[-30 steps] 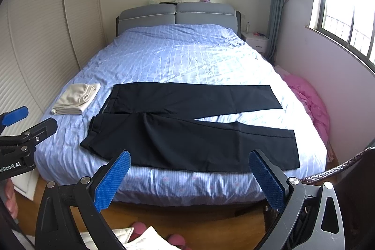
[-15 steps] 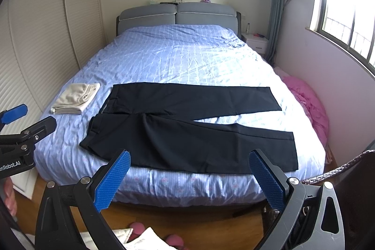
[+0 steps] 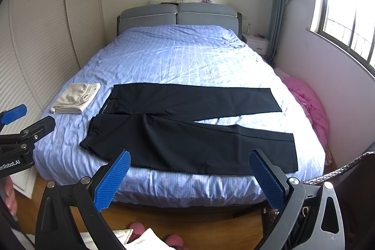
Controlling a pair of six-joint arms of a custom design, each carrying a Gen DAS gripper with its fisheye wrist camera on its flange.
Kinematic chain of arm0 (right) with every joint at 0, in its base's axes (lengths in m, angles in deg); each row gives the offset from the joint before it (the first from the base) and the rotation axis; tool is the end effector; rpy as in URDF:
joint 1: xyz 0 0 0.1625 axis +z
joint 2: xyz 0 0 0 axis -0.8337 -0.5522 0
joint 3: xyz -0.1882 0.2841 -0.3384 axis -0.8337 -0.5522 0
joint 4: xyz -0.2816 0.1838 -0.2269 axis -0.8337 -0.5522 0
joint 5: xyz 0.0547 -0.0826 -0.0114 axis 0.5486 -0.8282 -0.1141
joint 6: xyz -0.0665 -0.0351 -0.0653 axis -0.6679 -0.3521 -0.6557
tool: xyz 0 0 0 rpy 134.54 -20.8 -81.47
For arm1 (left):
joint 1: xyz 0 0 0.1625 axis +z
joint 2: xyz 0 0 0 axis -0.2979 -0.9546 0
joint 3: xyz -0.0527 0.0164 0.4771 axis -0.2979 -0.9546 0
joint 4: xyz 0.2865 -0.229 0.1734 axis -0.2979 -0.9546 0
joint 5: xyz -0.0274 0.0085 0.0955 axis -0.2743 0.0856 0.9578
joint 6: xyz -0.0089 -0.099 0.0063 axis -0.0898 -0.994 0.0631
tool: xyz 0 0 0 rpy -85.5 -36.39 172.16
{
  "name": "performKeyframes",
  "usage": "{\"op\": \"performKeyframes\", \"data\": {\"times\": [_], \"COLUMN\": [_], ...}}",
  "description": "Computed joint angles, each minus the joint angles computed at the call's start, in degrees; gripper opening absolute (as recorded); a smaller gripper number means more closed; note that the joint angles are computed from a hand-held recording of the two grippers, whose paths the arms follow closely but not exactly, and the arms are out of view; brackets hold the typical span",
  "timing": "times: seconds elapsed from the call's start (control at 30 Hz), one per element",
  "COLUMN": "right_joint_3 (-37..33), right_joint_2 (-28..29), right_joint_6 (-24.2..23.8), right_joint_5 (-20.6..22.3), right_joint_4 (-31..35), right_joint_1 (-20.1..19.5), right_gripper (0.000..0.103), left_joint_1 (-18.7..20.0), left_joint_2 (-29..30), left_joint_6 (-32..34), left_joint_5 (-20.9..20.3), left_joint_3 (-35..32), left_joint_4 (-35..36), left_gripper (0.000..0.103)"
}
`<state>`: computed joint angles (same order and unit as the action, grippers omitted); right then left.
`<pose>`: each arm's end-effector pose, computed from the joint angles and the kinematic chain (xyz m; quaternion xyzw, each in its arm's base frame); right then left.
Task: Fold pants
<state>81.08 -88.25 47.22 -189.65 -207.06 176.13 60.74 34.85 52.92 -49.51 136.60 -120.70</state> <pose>0.4344 -0.6651 0.3318 0.0890 -0.8311 0.3913 0.3850 -0.4323 -0.7022 0.3849 0.2674 0.8398 -0.3338 0.3344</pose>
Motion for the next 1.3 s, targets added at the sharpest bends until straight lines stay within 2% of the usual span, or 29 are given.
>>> {"op": "performKeyframes", "data": {"times": [0.53,0.87,1.13,1.3], "right_joint_3": [-0.2,-0.4,-2.0,-3.8], "right_joint_2": [0.2,0.3,1.0,2.3], "right_joint_6": [0.3,0.3,1.3,5.3], "right_joint_5": [-0.1,0.7,2.1,5.5], "right_joint_4": [0.4,1.7,4.9,10.5], "right_joint_1": [0.1,-0.5,-1.4,-2.7], "right_gripper": [0.102,0.102,0.102,0.102], "left_joint_1": [0.1,0.4,1.7,3.5], "left_joint_2": [-0.1,0.5,-0.2,-1.0], "left_joint_6": [0.0,-2.2,-4.2,-6.8], "left_joint_5": [0.0,0.5,1.7,3.7], "left_joint_3": [0.1,-0.1,0.6,1.4], "left_joint_4": [-0.2,0.2,1.6,4.3], "left_gripper": [0.103,0.103,0.103,0.103]}}
